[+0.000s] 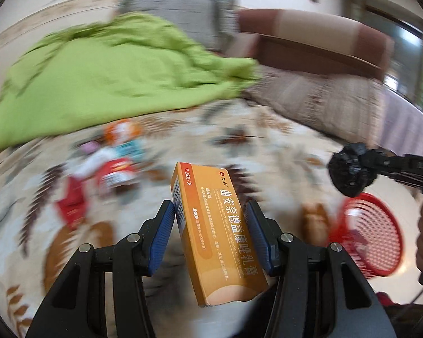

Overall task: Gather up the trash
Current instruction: 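Carry bag and orange box to the red basket and open both tools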

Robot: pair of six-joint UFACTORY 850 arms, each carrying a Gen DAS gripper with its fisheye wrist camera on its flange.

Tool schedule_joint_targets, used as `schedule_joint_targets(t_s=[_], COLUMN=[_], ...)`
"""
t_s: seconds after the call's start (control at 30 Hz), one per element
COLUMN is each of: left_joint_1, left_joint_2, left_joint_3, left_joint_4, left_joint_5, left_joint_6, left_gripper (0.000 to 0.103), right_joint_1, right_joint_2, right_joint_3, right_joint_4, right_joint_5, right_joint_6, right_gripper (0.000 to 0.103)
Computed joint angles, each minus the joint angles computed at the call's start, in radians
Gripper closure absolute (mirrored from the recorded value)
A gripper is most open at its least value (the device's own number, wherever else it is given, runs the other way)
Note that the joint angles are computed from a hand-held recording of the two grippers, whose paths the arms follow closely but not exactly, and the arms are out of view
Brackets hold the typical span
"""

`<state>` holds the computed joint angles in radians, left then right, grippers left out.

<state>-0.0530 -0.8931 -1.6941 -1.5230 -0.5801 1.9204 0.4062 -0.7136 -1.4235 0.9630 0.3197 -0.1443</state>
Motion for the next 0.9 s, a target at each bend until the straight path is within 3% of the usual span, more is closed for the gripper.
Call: schedule_joint_targets(t_s=[0.07,0.23,0.43,0.47,0.53,0.57,0.6,0.83,0.9], left_joint_1=[-0.027,-0.103,-0.196,-0.212,-0.223,-0.226,-0.224,-0.179,-0.160], left_joint_2=[0.012,0.025,-0.005,-0.009,-0.012,-0.006,-0.008,-0.008,-0.005], left_joint_3=[0.002,-0.002,-0.048,-0.050,-0.049,-0.036,-0.036,-0.051,-0.052], left_joint_4=[0.079,0.229,0.403,0.427,0.436,0.423,0.422,0.389,0.373], left_joint_5=[-0.062,-0.197,-0.312,-0.324,-0.322,-0.309,-0.310,-0.270,-0.249], left_joint_6=[-0.050,-0.151,-0.309,-0.327,-0.344,-0.344,-0.346,-0.376,-0.375], left_gripper=[0.052,0.052,0.050,0.045,0.036,0.036,0.035,0.034,0.034], right_joint_1=[-0.008,-0.005,-0.015,-0.018,-0.023,-0.026,-0.024,-0.014,-0.010], right_joint_2=[0.055,0.173,0.234,0.242,0.249,0.253,0.252,0.259,0.239], right_joint_3=[0.084,0.259,0.377,0.395,0.414,0.422,0.422,0.410,0.374], right_joint_4=[0.050,0.339,0.433,0.433,0.429,0.450,0.480,0.505,0.506], right_joint_5=[0.026,0.116,0.127,0.118,0.101,0.093,0.098,0.153,0.170], right_joint_6=[-0.013,-0.250,-0.247,-0.232,-0.206,-0.219,-0.242,-0.293,-0.327], right_gripper=[0.079,0.079,0.076,0.075,0.065,0.055,0.051,0.049,0.033])
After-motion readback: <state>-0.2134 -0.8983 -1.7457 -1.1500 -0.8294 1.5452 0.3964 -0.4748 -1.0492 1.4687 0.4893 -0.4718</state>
